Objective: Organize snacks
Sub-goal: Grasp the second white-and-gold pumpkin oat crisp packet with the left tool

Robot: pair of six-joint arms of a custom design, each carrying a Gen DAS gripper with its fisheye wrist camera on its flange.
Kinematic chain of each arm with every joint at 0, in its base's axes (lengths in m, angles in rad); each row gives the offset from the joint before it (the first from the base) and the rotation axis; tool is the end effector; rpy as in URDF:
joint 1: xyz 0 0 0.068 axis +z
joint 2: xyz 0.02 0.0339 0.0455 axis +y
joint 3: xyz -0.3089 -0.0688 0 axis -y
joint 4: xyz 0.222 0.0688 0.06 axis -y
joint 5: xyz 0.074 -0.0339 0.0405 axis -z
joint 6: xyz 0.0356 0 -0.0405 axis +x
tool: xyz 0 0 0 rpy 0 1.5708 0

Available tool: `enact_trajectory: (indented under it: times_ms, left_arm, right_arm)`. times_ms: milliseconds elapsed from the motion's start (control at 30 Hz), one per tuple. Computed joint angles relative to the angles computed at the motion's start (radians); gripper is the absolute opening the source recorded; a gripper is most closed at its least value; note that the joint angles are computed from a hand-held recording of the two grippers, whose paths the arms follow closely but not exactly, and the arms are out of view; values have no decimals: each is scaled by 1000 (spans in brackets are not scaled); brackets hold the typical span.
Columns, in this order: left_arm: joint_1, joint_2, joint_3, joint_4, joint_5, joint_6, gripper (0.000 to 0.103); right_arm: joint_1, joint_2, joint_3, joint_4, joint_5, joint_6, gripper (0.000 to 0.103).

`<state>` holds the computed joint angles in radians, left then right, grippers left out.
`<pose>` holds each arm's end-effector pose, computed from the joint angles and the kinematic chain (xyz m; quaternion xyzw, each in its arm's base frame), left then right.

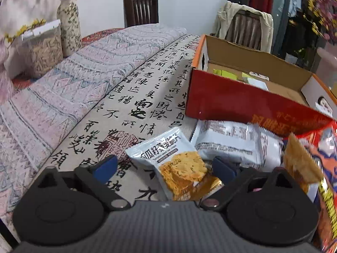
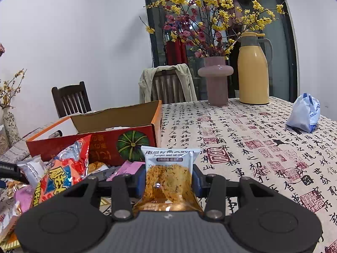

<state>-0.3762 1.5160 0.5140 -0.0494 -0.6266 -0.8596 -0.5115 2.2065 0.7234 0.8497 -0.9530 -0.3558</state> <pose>0.2162 -0.0630 0.1779 -0.2969 0.8738 0.1013 0.3717 0.3272 -0.1504 0.0902 -0.1449 0.8065 0.2027 0.5362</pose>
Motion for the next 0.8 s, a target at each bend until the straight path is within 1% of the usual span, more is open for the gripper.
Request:
enact_trajectory:
  times_ms: [33,133,167,200,233,267,300,333,400,800]
  left_arm:
    - [-7,-13,-13,3,-3,12,88]
    - [-28,-62,-57,8,-8,61,79]
    - [-35,-83,-76,10,-8,85,78]
    - [-37,-100,-93,23,1,111,79]
    - [-39,-115,-111,36,6,131,86]
    - [-44,-122,-123,37,-2,132,91]
    - [-47,-119,-130,34,-18,123,101]
    - [-45,-117,-140,41,-24,119,103]
    - [-16,-134,-164,77,3,118,103]
    - [12,-88,-130,62,-20,71,103]
  right_arm:
    - [-1,0,0,-1,-2,-1,42]
    - [-2,-1,-2,1,-7,0,42]
    - [-2,-1,-3,1,-7,1,42]
    - [-2,-1,-3,1,-8,0,42]
    - [-2,-1,-3,1,-8,0,42]
    - [-2,-1,-3,1,-8,0,42]
    - [-2,-1,-4,2,-7,1,42]
    - [-2,-1,-4,2,-7,1,42]
    - [-2,-1,-4,2,-6,0,42]
    - [1,-3,-5,2,0,2,42]
